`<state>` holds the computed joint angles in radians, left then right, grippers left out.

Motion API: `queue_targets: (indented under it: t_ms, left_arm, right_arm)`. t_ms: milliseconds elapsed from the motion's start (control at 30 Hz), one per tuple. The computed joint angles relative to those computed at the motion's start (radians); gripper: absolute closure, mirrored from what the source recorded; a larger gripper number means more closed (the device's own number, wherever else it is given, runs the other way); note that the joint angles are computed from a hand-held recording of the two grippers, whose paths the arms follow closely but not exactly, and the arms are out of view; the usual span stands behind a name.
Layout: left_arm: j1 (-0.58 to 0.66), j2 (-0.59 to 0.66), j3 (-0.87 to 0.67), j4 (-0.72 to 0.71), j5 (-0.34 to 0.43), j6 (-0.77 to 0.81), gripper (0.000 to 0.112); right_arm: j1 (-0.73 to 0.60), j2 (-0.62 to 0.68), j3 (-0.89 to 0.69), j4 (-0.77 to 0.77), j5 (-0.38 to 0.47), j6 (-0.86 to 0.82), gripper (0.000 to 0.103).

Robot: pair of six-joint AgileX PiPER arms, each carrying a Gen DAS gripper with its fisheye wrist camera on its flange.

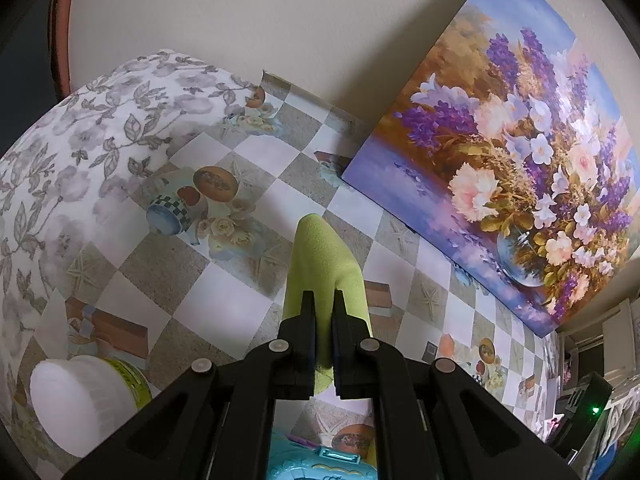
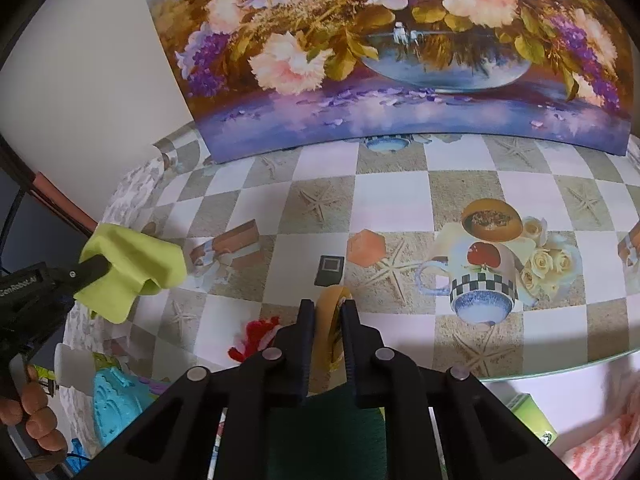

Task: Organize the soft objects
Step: 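Lift the cloth with the left tool while the right tool grasps the small yellow round item, then carry the cloth and yellow item to the tray and release both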

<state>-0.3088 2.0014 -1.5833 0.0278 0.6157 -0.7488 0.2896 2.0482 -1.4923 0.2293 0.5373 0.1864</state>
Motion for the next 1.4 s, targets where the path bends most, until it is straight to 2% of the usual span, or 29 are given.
queue_targets:
  t_ms: [333,633,833,1133,1400]
  left_arm:
    - [-0.031,-0.058,-0.002,0.047,0.006,-0.025,0.106]
    - [-0.119,-0.171,0.018,0.119,0.068,-0.078,0.106]
    - [-0.205,-0.241,0.015,0.161,0.116,-0.136,0.106]
    - [-0.361,-0.269,-0.053,0.283,0.223,-0.202,0.106]
    - [-0.464,-0.210,-0.134,0.259,0.270,-0.154,0.106]
  right_arm:
    - [-0.011,-0.104,0.042,-0.044,0.008,0.043,0.089]
    - [-0.008,-0.290,0.116,-0.210,0.094,0.183,0.089]
    - [-0.019,-0.428,0.174,-0.236,0.134,0.224,0.089]
    - [-0.037,-0.602,0.251,-0.307,0.216,0.276,0.089]
    - [-0.138,-0.692,0.384,-0.309,0.251,0.266,0.089]
